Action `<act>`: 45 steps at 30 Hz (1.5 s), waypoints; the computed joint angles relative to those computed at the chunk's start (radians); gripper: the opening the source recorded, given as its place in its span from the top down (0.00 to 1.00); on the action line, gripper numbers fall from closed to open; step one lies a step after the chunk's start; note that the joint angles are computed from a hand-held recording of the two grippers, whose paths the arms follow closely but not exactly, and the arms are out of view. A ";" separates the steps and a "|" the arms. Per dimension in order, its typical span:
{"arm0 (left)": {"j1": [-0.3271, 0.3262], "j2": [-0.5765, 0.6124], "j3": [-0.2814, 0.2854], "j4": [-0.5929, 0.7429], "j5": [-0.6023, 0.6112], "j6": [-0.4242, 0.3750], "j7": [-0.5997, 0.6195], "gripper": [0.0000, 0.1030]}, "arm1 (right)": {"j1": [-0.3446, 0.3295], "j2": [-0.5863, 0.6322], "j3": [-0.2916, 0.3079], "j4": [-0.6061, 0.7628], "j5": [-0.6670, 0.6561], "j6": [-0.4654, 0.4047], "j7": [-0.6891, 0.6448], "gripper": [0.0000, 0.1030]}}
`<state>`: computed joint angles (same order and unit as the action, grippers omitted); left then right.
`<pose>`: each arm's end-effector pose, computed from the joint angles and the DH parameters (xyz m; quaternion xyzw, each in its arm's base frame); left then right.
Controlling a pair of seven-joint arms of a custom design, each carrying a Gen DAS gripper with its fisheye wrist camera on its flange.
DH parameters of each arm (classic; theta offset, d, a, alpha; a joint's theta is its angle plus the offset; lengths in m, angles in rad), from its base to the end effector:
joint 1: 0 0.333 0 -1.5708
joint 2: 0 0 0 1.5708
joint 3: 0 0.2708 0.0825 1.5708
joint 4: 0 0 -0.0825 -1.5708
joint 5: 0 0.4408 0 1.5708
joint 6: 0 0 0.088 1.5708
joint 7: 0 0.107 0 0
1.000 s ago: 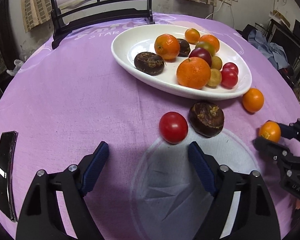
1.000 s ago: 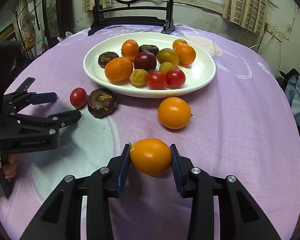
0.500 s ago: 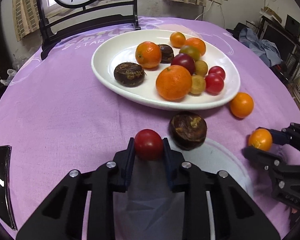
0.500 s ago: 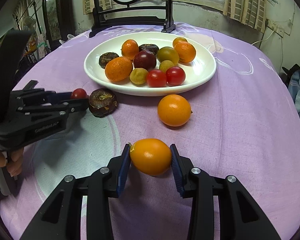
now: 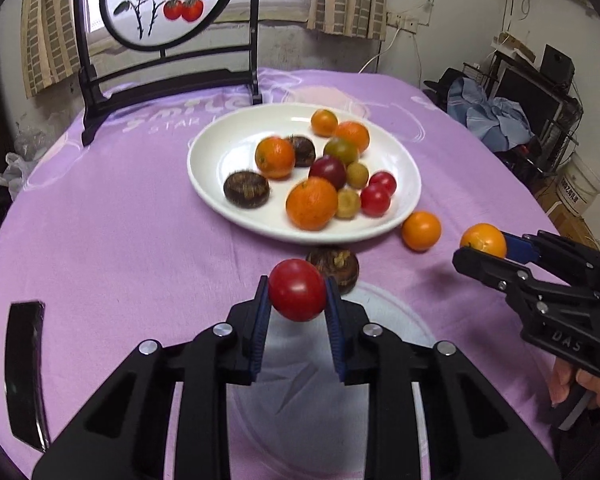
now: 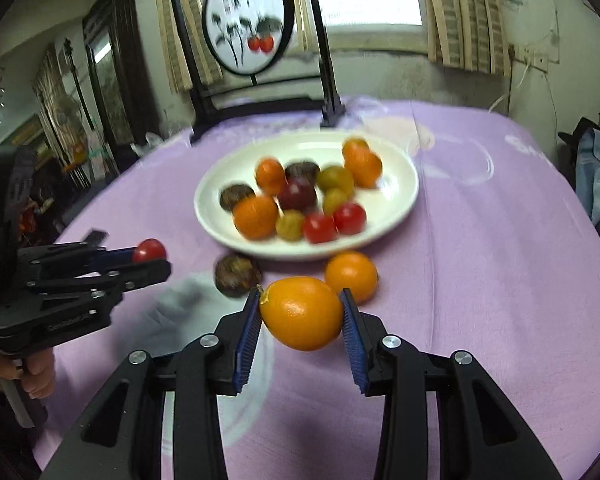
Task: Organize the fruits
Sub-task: 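Place the red tomato and orange tomato on the white plate, opening both tools, then grasp the dark brown fruit with the left tool while the right tool grasps an orange tomato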
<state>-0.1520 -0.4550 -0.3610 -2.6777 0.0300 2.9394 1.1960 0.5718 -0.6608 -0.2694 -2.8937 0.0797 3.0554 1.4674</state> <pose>0.4340 -0.2349 0.3743 -0.5983 0.7226 -0.2867 0.1940 0.4133 0.1403 0.3737 -0.7420 0.5392 -0.1626 0.3637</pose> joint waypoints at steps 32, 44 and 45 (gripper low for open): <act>-0.023 0.403 0.156 0.456 0.461 -0.175 -0.357 0.36 | 0.165 0.451 -0.091 0.447 0.649 0.001 -0.468 0.57; 0.044 0.122 0.036 0.192 0.445 -0.107 -0.386 0.29 | -0.063 0.212 0.075 0.219 0.484 -0.055 -0.353 0.51; 0.041 0.108 0.034 0.175 0.420 -0.102 -0.372 0.29 | -0.078 0.189 0.086 0.194 0.455 -0.063 -0.332 0.51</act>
